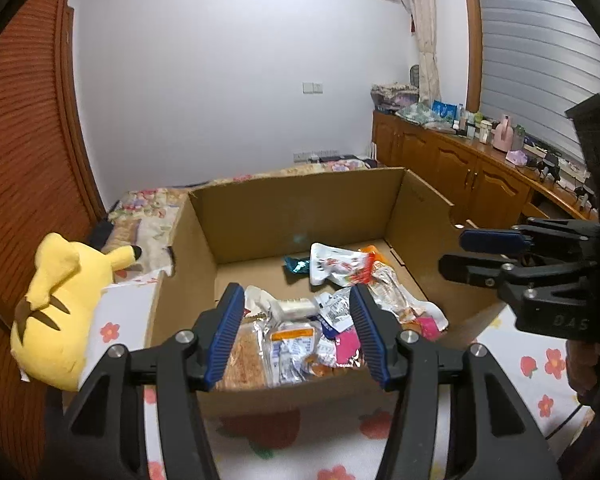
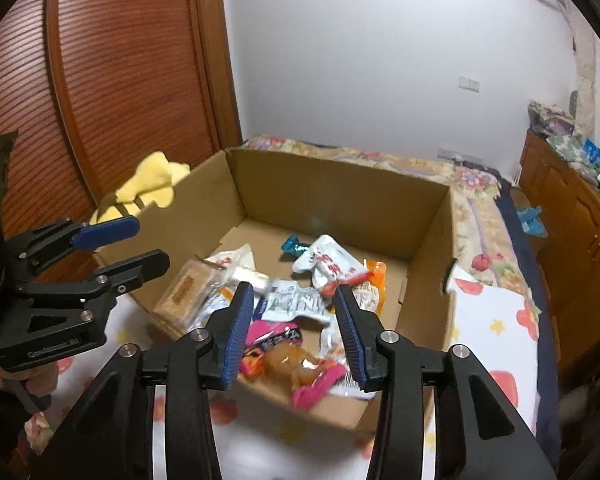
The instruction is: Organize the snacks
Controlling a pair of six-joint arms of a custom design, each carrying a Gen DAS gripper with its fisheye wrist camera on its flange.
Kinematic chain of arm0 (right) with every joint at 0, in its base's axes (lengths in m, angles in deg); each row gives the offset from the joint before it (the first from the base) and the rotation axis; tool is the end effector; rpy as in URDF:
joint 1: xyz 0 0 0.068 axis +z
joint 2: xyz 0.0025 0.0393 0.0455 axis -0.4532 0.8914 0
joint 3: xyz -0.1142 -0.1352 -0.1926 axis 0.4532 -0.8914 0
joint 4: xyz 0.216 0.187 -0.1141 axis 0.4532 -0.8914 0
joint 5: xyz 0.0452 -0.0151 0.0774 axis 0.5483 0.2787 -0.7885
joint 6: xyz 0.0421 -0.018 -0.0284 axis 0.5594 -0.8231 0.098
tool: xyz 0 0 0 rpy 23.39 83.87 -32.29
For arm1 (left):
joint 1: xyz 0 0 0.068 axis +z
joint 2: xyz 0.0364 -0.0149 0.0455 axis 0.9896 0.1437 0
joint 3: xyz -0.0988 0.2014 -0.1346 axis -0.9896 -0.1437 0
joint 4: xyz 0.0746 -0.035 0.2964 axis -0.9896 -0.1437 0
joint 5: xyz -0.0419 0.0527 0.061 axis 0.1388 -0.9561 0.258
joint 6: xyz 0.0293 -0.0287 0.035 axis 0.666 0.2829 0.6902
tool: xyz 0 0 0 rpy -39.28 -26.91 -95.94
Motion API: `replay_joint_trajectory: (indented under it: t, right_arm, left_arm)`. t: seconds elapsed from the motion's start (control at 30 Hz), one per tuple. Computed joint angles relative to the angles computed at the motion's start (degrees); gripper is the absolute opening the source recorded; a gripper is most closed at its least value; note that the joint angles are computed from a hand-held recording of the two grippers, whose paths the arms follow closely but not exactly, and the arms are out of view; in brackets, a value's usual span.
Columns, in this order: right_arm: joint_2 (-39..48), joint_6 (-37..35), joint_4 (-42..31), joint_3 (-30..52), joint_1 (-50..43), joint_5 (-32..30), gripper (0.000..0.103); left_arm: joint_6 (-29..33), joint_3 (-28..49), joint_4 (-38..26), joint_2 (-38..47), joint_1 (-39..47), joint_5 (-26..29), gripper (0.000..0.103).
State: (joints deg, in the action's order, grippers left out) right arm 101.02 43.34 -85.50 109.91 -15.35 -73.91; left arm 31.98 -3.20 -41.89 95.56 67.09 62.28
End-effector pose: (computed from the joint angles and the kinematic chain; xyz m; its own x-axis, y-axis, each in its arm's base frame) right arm 0.2351 0.0439 0.1722 -0.6209 0.0167 -0.7837 -0.0192 0.9991 0.0366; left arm 0.2683 -0.0815 0.1861 -0.4297 0.3528 -0.8312 0.6052 0.7957 0.0248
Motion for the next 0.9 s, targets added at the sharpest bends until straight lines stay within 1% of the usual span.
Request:
replay_joint_trajectory:
  t: [0.07, 0.17, 0.3, 0.4, 0.47, 0.5, 0.6, 0.67, 0.73, 0.8, 0.87, 0.9]
  right_arm:
    - [-6.73, 1.5, -2.61, -2.53, 3.21, 3.57, 0.045]
    - [-14.68, 3.66, -6.99, -4.61, 7.64, 7.83, 0.046]
    - [-24.06, 6.79, -13.47, -5.8, 15.6, 15.92, 0.048]
    - [-28.98, 8.8, -17.63, -5.66, 21.25, 21.66, 0.05]
    - [-31.63, 10.2, -20.02, -5.67, 24.86, 25.75, 0.053]
    - [-32.74, 11.14, -21.03, -5.66, 27.06, 28.24, 0.054]
    - [-34.83, 14.19, -23.46, -5.75, 32.95, 35.06, 0.062]
    - [-35.65, 16.12, -24.55, -6.01, 35.97, 38.74, 0.071]
    - [-35.87, 18.37, -25.88, -6.03, 38.91, 42.16, 0.075]
    - [-35.83, 21.22, -27.69, -6.06, 42.21, 45.97, 0.079]
    - [-35.54, 23.56, -28.76, -6.28, 44.61, 48.85, 0.086]
    - [-35.45, 25.9, -30.67, -6.21, 46.71, 50.95, 0.087]
  left_arm:
    - [0.79, -3.04, -0.72, -5.63, 0.19, -0.08, 0.055]
    - [0.92, -6.08, -5.06, -14.32, 1.36, 1.82, 0.056]
    - [1.56, -8.6, -11.95, -25.83, 3.04, 4.03, 0.057]
    - [1.78, -9.34, -16.55, -32.76, 5.46, 6.54, 0.063]
    - [1.93, -9.74, -19.05, -36.88, 7.37, 8.25, 0.07]
    - [1.91, -9.95, -20.04, -38.71, 8.32, 9.1, 0.074]
    - [2.03, -10.59, -23.08, -44.5, 11.0, 10.57, 0.076]
    - [2.12, -10.86, -25.51, -48.04, 12.57, 11.51, 0.082]
    - [2.08, -11.5, -27.52, -51.81, 15.13, 13.4, 0.091]
    - [2.1, -12.01, -29.34, -54.96, 16.79, 13.85, 0.095]
    - [1.54, -12.59, -31.38, -58.58, 17.99, 13.38, 0.096]
    - [1.45, -12.7, -32.26, -59.75, 18.84, 13.97, 0.098]
